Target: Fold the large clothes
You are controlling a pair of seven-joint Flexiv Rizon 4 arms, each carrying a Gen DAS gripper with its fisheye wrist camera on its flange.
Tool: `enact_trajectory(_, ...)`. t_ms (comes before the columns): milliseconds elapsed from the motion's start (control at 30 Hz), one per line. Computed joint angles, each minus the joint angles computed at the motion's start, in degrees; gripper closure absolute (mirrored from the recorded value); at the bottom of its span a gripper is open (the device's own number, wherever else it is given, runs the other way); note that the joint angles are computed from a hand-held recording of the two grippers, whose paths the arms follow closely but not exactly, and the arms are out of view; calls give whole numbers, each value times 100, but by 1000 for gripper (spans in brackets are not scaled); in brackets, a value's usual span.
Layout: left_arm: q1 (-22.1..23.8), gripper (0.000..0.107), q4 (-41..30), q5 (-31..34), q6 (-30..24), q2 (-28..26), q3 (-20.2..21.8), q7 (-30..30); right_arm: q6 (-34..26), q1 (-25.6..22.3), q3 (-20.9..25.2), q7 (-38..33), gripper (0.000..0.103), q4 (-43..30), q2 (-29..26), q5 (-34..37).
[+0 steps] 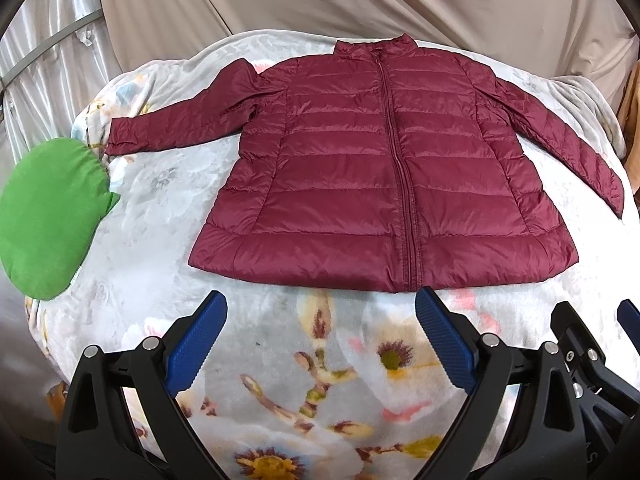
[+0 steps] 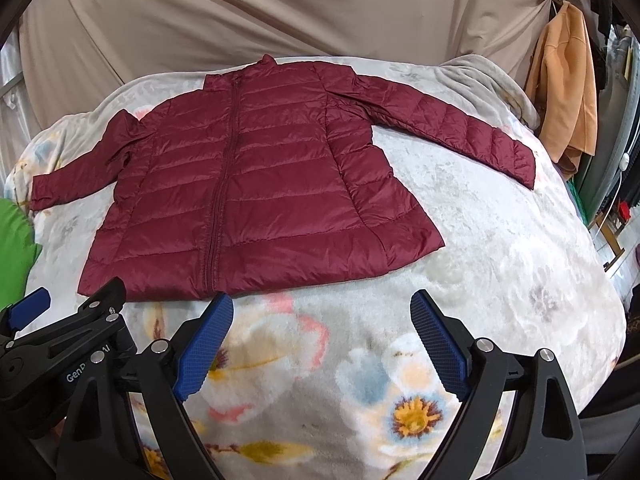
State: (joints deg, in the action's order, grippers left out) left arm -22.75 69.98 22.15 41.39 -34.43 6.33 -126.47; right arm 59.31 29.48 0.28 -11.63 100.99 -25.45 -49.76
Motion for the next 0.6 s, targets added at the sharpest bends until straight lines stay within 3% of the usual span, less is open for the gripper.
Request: enact_trajectory(600,38,17,-91,-109,-161,-84,-50,-23,-60,-8,9,-91,14,-57,-44,112)
